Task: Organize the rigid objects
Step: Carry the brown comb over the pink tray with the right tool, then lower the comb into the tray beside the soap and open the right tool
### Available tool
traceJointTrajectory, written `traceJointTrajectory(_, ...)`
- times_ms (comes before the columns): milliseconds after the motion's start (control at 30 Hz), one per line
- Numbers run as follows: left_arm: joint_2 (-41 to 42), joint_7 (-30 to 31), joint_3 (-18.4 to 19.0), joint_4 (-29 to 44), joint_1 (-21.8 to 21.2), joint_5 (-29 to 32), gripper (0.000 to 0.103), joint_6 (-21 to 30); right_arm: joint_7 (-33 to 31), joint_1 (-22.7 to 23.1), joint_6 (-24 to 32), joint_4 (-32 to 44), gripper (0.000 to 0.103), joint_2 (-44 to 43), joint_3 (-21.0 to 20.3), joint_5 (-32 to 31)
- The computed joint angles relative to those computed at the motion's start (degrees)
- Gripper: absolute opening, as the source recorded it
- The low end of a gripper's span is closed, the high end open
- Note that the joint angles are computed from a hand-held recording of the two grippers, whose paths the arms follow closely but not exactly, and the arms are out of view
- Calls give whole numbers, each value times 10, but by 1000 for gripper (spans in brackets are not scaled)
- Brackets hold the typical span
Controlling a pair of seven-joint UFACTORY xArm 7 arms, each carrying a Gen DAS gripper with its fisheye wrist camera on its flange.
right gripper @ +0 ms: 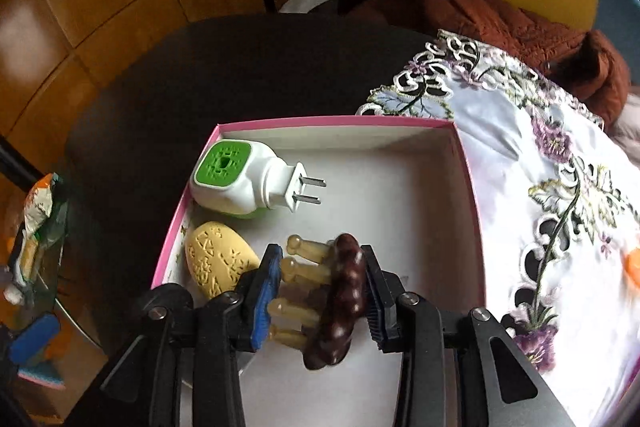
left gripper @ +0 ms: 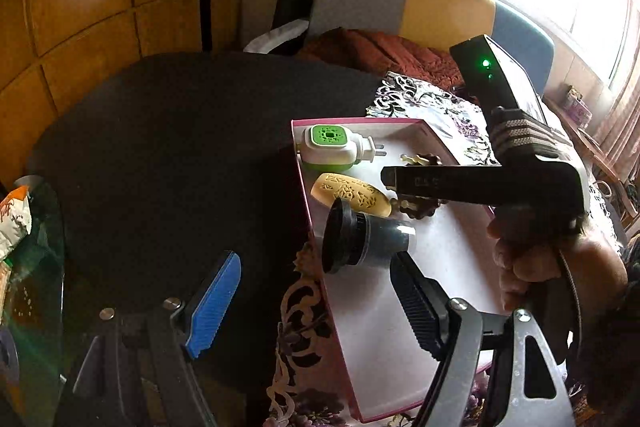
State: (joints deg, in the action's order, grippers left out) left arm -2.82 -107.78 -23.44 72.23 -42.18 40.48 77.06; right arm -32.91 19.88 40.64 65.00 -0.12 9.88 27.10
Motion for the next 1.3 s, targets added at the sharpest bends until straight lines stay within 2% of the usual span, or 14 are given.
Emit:
traceJointTrajectory(233, 1, -3, -1, 4, 0, 2, 79, 9, -13, -2, -3, -9, 58, -14, -5, 21)
traceJointTrajectory(400, 6, -2, -2, 15, -5, 8, 79, 21, -36, -2, -10, -25, 65, -39, -11, 44)
traceJointTrajectory(700, 21, 6, 1, 35, -17, 15, 79, 35, -84, 3, -36, -67, 68, -89, -31, 71)
traceJointTrajectory(1100, 48, 23, 12, 68, -39, 25, 79, 52, -121, 1, -43, -106, 69, -144, -68, 108)
traceJointTrajectory(1300, 62, 33, 18, 86, -51, 30, 79, 59, -137, -9, -44, -114, 74, -160, -89, 114)
